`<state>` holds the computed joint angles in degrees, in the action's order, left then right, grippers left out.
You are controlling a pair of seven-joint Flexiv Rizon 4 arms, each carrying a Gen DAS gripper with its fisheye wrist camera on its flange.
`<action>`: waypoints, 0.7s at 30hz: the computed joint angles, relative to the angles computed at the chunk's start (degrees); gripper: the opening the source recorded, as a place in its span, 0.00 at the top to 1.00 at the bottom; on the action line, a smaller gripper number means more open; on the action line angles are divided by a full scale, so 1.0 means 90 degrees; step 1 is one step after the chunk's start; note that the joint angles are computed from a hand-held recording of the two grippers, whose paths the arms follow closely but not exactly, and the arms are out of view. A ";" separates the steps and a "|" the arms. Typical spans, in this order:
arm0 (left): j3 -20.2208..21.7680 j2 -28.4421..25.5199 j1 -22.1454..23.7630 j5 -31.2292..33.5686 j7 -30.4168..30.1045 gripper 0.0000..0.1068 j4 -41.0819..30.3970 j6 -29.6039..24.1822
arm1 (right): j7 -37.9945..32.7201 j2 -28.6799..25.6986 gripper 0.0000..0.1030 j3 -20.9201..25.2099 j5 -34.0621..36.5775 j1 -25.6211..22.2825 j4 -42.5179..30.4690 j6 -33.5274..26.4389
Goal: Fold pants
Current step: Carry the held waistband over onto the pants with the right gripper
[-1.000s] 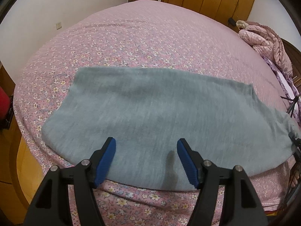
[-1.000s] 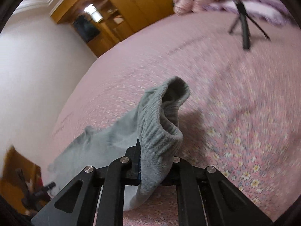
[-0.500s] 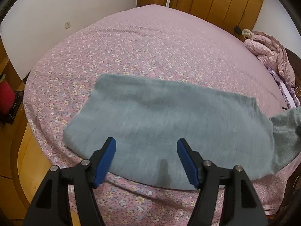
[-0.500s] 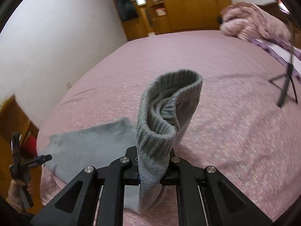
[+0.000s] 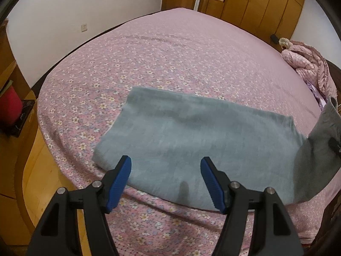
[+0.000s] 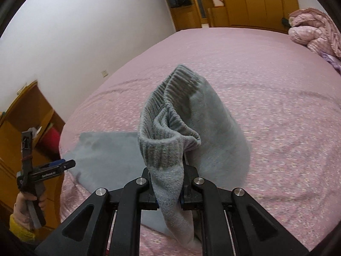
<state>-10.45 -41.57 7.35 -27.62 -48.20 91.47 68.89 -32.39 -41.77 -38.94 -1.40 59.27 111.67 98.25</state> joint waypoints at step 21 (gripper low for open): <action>-0.0208 0.0005 0.0438 -0.0345 0.0071 0.34 0.0116 0.0189 | -0.0396 -0.0751 0.87 0.2959 -0.1804 -0.2388 -0.2943 -0.1230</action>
